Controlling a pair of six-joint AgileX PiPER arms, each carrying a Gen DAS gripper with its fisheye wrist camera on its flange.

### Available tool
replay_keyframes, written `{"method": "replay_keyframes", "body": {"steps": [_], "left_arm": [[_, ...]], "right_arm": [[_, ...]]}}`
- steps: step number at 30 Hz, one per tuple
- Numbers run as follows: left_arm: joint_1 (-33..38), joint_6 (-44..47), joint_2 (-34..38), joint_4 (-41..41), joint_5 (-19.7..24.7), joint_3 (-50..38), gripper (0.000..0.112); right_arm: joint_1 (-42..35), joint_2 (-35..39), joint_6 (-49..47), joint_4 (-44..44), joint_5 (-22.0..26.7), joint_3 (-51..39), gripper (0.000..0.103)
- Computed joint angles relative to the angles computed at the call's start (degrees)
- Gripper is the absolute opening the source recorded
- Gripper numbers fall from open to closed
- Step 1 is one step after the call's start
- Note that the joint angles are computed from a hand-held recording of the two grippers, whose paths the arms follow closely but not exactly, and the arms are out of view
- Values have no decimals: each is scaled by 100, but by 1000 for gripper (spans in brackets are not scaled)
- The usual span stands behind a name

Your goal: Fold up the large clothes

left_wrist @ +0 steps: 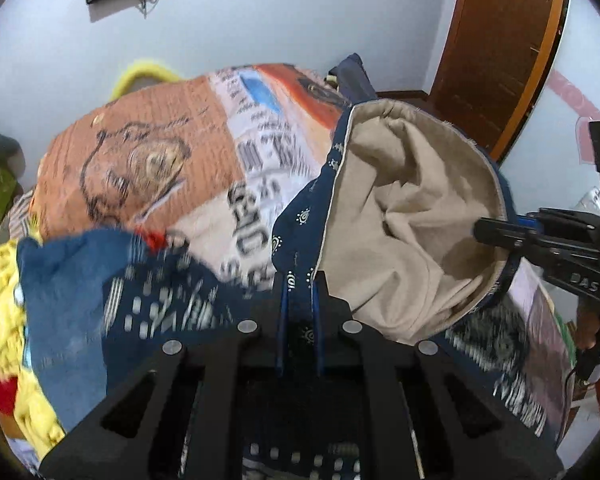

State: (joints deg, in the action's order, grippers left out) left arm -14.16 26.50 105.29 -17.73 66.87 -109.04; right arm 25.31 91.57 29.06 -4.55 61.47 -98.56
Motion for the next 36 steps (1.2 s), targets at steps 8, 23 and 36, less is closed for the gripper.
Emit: {"method": "replay_keyframes", "body": {"steps": [8,23,36], "left_arm": [[650,604,-924,-280,-657,2329,10],[960,877,-1259,-350,-990,3428,39],[280,467,-763,-104,-534,1427,56]], "right_arm": [[1131,-545,1019,-755,-97,1288,11],[1365,-812,1996,-994,378,1819,51],[832,-618,1655,-924,-10,1138,58]]}}
